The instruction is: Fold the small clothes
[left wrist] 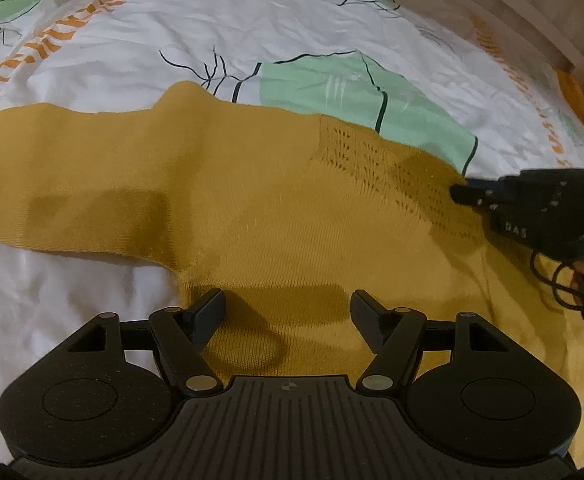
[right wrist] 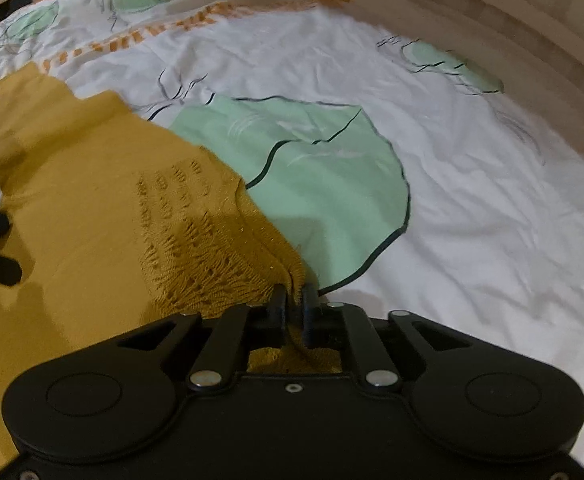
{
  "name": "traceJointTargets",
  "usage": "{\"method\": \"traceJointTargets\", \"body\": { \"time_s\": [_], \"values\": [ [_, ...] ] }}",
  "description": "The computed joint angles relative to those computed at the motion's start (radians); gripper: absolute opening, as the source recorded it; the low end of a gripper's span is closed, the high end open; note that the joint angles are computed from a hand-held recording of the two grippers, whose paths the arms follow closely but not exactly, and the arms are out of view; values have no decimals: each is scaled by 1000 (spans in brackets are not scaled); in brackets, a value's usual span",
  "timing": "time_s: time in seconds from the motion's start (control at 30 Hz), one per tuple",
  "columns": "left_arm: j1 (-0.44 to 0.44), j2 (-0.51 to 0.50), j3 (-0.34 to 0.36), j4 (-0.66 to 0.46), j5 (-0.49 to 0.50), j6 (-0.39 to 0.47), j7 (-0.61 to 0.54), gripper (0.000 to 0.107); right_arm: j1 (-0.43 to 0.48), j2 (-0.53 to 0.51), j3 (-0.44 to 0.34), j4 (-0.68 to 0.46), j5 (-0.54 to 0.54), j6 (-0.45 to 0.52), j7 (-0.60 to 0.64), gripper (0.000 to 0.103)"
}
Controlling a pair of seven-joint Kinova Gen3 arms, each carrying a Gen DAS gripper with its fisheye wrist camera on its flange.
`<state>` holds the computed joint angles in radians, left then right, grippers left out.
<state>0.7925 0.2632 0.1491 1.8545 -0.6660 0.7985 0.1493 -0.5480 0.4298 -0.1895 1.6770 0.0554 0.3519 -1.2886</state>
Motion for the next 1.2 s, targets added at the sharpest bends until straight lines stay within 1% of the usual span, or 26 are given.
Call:
{"method": "traceJointTargets", "body": {
  "time_s": [0.03, 0.07, 0.1, 0.13, 0.17, 0.2, 0.27, 0.3, 0.43, 0.47, 0.57, 0.6, 0.7, 0.77, 0.83, 0.87, 0.97, 1.03, 1.07, 1.1, 1.17, 1.2],
  "values": [
    [2, 5, 2, -5, -1, 7, -5, 68, -3, -11, 9, 23, -5, -36, -12, 25],
    [4, 10, 2, -7, -4, 12, -8, 68, -25, -24, 37, 45, 5, -69, -41, 36],
    [7, 14, 1, -7, -6, 13, -7, 68, -58, -40, 83, 69, 23, -107, -81, 43],
    [10, 16, -1, -5, -9, 11, -5, 68, -87, -53, 125, 86, 42, -129, -122, 45],
    [15, 18, -4, -2, -17, 9, 5, 68, -98, -64, 147, 97, 50, -142, -155, 45],
    [20, 20, -7, 0, -24, 8, 14, 68, -90, -75, 157, 102, 42, -143, -178, 45],
    [28, 23, -9, 1, -34, 9, 28, 69, -53, -91, 141, 109, 32, -133, -200, 45],
    [32, 26, -10, 0, -39, 12, 32, 70, -53, -100, 153, 116, 51, -127, -224, 45],
    [48, 37, -10, -5, -61, 28, 39, 71, -125, -112, 255, 137, 168, -104, -327, 45],
    [50, 39, -10, -6, -65, 31, 41, 71, -131, -110, 268, 137, 186, -99, -348, 45],
    [52, 44, -9, -12, -65, 38, 36, 72, -111, -98, 277, 136, 226, -103, -405, 45],
    [51, 45, -9, -13, -64, 38, 33, 72, -96, -92, 267, 135, 230, -104, -412, 45],
    [49, 45, -10, -14, -61, 35, 29, 74, -4, -76, 172, 120, 200, -94, -353, 45],
    [48, 45, -11, -14, -59, 33, 25, 75, 4, -72, 158, 129, 214, -111, -323, 45],
    [51, 47, -12, -16, -59, 36, 27, 75, 16, -68, 141, 124, 201, -105, -277, 45],
    [52, 48, -13, -18, -60, 38, 28, 75, 44, -69, 115, 124, 181, -105, -244, 46],
    [56, 50, -14, -21, -63, 43, 30, 75, 183, -58, -12, 90, 74, -61, -122, 48],
    [57, 51, -15, -21, -65, 43, 33, 75, 275, -42, -92, 56, -2, -14, -41, 53],
    [57, 51, -15, -21, -66, 42, 35, 75, 303, -30, -114, 35, -31, 16, -13, 56],
    [58, 51, -16, -21, -66, 42, 37, 75, 339, -20, -142, 18, -71, 45, 28, 57],
    [57, 51, -16, -20, -67, 40, 39, 75, 369, -9, -157, 5, -141, 66, 84, 57],
    [57, 51, -17, -20, -67, 39, 40, 75, 374, -5, -158, 0, -166, 77, 100, 52]
  ]
}}
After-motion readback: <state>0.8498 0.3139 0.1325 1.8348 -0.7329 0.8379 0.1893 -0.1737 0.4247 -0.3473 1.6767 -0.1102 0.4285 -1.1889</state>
